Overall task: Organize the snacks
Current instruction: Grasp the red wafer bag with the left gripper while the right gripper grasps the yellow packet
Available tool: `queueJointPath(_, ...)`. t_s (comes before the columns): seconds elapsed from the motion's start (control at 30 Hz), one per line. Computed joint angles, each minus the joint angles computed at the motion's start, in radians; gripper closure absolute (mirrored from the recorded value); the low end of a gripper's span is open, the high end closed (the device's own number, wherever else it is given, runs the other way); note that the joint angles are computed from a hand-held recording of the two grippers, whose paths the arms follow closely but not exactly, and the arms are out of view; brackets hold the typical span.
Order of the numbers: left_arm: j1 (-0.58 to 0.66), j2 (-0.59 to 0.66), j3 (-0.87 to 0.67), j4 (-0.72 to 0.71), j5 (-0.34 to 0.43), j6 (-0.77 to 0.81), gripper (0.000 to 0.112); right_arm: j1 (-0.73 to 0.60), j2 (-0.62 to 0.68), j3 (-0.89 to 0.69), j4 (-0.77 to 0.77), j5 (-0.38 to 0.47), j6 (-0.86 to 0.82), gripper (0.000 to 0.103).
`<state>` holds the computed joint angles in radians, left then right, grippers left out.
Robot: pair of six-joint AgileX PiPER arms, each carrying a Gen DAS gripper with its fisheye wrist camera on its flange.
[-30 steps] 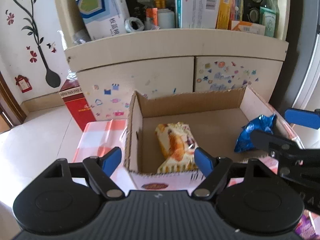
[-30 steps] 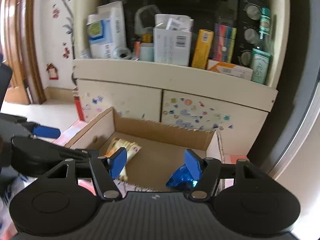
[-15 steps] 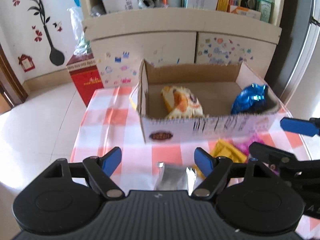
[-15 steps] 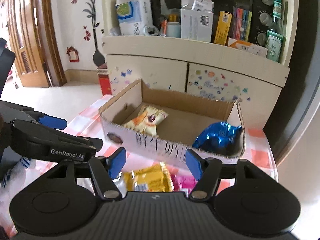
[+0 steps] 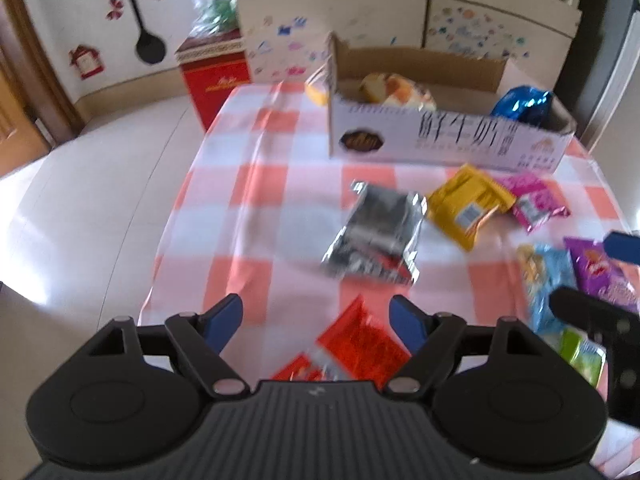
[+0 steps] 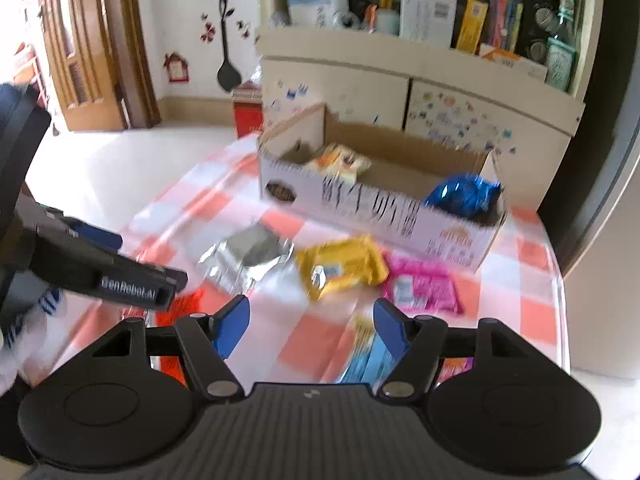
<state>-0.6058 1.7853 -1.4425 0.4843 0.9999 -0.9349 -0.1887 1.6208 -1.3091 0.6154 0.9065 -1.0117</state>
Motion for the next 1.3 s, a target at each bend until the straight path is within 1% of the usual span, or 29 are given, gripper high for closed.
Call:
queueJointPath(0.13, -0.012, -0.029, 0.062, -0.020, 0.015, -0.069, 0.032, -0.001, -0.053, 0.082, -0.046, 0.019, 0.037, 0.029)
queueJointPath(0.23, -0.019, -0.038, 0.098, -0.041, 0.024, -0.109, 0.032, 0.004, -0.108, 0.159, -0.060, 0.003, 0.029, 0.028)
queueJointPath(0.33, -0.022, -0.047, 0.134, -0.052, 0.013, -0.174, 0.032, 0.003, -0.155, 0.224, -0.082, -0.004, 0.057, 0.028)
queueJointPath(0.4, -0.027, -0.037, 0.139, -0.056, 0.018, -0.203, 0.032, 0.007, -0.183, 0.264, -0.109, -0.013, 0.097, 0.028)
queueJointPath(0.47, -0.032, -0.037, 0.146, -0.049, 0.003, -0.242, 0.030, 0.013, -0.210, 0.303, -0.131, -0.024, 0.122, 0.028)
queueJointPath(0.63, -0.048, -0.010, 0.112, -0.027, 0.011, -0.292, 0.030, 0.040, -0.260, 0.374, -0.165, -0.034, 0.134, 0.028)
queueJointPath(0.73, -0.044, -0.007, 0.108, -0.047, -0.039, -0.282, 0.027, 0.060, -0.270, 0.393, -0.178, -0.025, 0.138, 0.028)
queueJointPath(0.83, -0.050, 0.028, 0.076, -0.040, -0.038, -0.279, 0.026, 0.090, -0.264, 0.397, -0.197, -0.025, 0.163, 0.028)
queueJointPath(0.93, -0.057, 0.054, 0.060, -0.028, -0.027, -0.253, 0.021, 0.109, -0.248, 0.394, -0.212, -0.016, 0.182, 0.027)
queueJointPath(1.07, -0.050, 0.025, 0.102, -0.022, -0.023, -0.243, 0.020, 0.160, -0.249, 0.416, -0.314, -0.092, 0.278, 0.027)
queueJointPath(1.13, -0.037, 0.002, 0.131, -0.028, -0.027, -0.220, 0.020, 0.156, -0.244, 0.413, -0.320, -0.106, 0.300, 0.027)
queueJointPath(1.23, -0.030, -0.027, 0.169, -0.021, -0.022, -0.186, 0.020, 0.156, -0.239, 0.410, -0.355, -0.153, 0.358, 0.027)
queueJointPath(1.3, -0.028, -0.048, 0.196, -0.017, -0.027, -0.150, 0.020, 0.147, -0.227, 0.398, -0.366, -0.163, 0.399, 0.027)
